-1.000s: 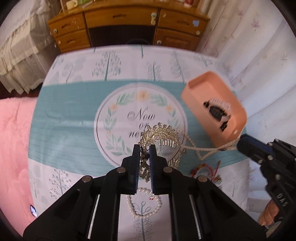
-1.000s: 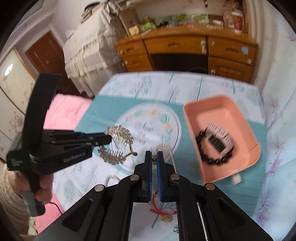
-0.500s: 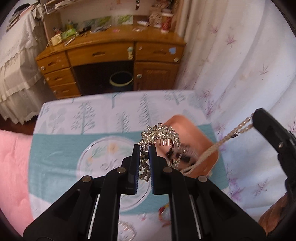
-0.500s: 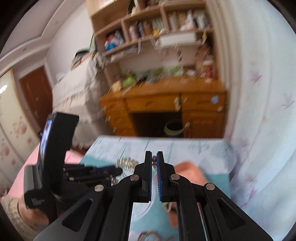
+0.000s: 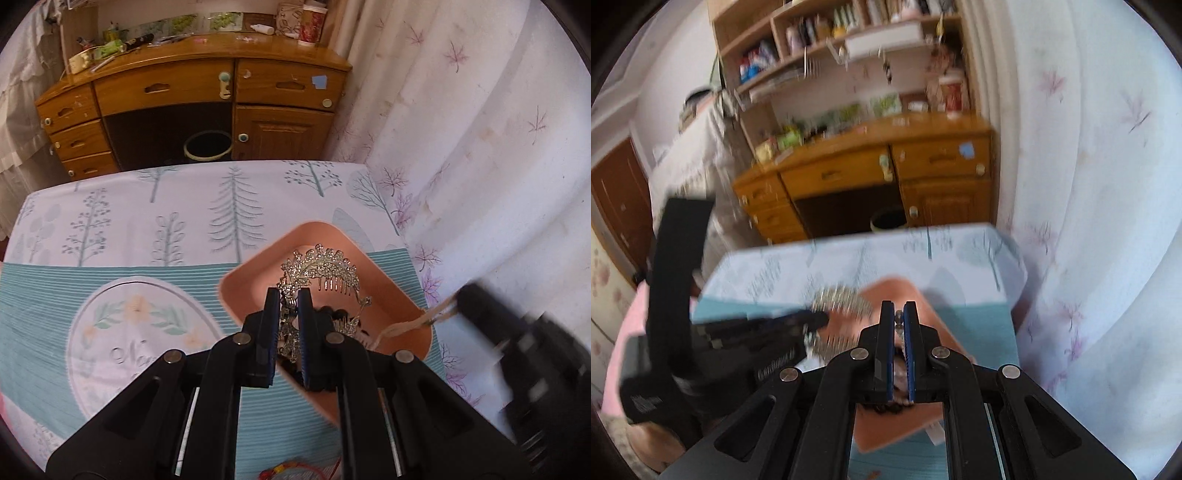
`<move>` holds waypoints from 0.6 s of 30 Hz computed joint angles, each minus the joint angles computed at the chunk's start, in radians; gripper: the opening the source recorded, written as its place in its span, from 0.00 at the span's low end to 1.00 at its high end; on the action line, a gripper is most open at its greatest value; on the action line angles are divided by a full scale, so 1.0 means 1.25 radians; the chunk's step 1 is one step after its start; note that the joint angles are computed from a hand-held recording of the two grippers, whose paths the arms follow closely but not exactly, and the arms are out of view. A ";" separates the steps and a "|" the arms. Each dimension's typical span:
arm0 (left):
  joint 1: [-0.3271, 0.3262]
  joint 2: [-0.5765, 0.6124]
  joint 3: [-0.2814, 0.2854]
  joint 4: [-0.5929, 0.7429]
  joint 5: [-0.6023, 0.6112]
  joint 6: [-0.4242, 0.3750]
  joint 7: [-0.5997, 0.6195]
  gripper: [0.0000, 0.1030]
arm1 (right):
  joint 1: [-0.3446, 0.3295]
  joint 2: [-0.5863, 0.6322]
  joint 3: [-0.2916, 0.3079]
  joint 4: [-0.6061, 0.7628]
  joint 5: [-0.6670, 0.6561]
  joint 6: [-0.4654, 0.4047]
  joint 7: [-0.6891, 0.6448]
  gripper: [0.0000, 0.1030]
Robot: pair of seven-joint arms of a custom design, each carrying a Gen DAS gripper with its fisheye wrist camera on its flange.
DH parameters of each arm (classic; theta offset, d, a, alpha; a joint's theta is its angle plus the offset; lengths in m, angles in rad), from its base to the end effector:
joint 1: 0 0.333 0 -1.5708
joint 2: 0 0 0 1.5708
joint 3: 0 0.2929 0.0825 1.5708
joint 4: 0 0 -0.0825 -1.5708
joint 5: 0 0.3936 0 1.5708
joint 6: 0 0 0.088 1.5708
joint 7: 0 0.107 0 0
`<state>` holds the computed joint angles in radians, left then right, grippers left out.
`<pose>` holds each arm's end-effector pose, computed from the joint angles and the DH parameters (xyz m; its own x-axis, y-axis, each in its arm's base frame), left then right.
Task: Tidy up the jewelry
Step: 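Carry the comb and pearl necklace into the pink box and open both tools, then lift both open tools away from the pink box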
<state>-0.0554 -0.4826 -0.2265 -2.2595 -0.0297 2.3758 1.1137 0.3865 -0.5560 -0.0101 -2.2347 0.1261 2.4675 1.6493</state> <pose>0.4526 -0.1466 0.5858 0.1293 -0.9757 0.1769 -0.8226 -0.2051 -0.5303 0.4223 0.1656 0.6520 0.2979 -0.9365 -0.1850 -0.7176 -0.0918 -0.6904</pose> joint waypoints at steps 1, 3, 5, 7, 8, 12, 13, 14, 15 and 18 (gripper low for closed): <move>-0.002 0.010 -0.002 -0.001 -0.001 0.012 0.000 0.07 | 0.001 -0.002 0.001 -0.026 -0.001 0.009 -0.004 0.05; -0.002 0.024 -0.007 -0.003 0.002 0.033 -0.008 0.07 | 0.000 0.012 0.005 -0.054 -0.009 0.013 -0.007 0.05; -0.002 0.041 -0.012 -0.006 0.005 0.049 -0.021 0.07 | 0.009 0.036 -0.005 -0.063 0.001 -0.012 -0.026 0.05; 0.003 0.058 -0.019 -0.004 0.021 0.049 -0.037 0.07 | 0.013 0.066 -0.015 -0.056 0.020 -0.052 -0.042 0.06; 0.004 0.062 -0.018 -0.005 0.027 0.047 -0.042 0.07 | 0.012 0.075 -0.017 -0.066 0.032 -0.052 -0.050 0.06; -0.001 0.100 -0.003 0.001 0.023 0.028 -0.050 0.07 | 0.009 0.086 -0.021 -0.091 0.076 -0.023 -0.076 0.07; 0.000 0.108 -0.001 0.003 0.025 0.024 -0.052 0.08 | 0.009 0.083 -0.023 -0.099 0.086 -0.013 -0.082 0.08; -0.001 0.112 0.002 0.002 0.026 0.023 -0.050 0.09 | 0.007 0.076 -0.024 -0.109 0.092 -0.008 -0.087 0.09; -0.003 0.119 0.006 0.002 0.023 0.023 -0.042 0.09 | 0.004 0.063 -0.024 -0.115 0.094 -0.010 -0.088 0.11; 0.003 0.124 0.002 0.000 0.054 0.030 -0.046 0.11 | 0.003 0.032 -0.026 -0.126 0.102 -0.011 -0.091 0.15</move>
<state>-0.0522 -0.3278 -0.2244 -2.2594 0.0377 2.4128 1.0561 0.3899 -0.5166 -0.0424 -2.3916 0.2530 2.4537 1.5356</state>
